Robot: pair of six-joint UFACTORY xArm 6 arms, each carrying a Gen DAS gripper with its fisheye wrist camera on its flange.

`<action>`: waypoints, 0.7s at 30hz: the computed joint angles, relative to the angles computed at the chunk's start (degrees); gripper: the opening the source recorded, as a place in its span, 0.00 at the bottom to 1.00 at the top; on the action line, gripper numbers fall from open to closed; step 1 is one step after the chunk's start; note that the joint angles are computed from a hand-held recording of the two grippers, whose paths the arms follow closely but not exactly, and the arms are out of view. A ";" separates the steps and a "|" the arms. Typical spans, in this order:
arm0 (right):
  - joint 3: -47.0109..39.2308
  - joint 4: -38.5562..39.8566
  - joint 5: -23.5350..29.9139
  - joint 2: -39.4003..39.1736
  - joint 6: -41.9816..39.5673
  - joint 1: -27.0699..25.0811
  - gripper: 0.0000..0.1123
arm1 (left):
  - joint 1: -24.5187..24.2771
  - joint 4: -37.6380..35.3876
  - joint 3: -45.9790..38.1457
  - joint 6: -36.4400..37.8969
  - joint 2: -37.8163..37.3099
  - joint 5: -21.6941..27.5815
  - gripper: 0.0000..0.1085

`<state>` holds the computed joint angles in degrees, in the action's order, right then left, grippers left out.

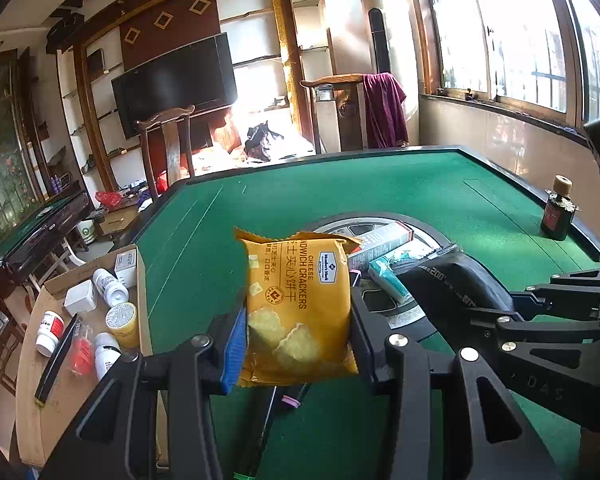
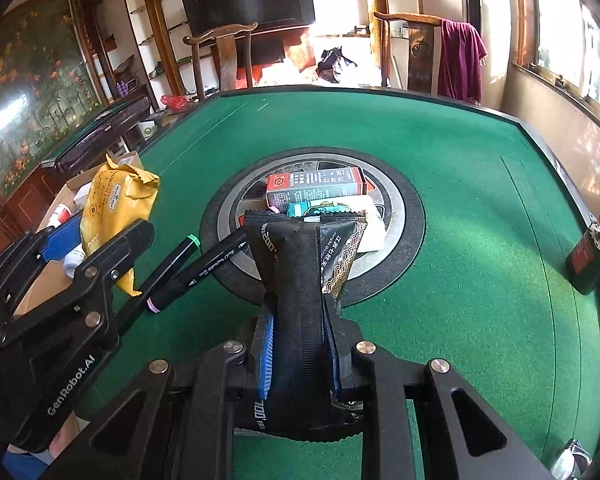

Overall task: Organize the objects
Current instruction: 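Carry the cracker pack with the left gripper while the right gripper carries the pouch to the box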

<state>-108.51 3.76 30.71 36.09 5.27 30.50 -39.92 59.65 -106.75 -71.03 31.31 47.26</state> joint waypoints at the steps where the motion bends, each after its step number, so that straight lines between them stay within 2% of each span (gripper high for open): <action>1: 0.17 -0.02 -0.16 -0.07 0.03 -0.04 0.19 | -0.12 0.65 1.63 -1.09 -1.17 0.02 0.41; 21: 2.74 -0.94 -2.39 -1.78 0.99 0.28 0.19 | 0.16 1.42 3.45 -3.73 -2.66 1.06 0.41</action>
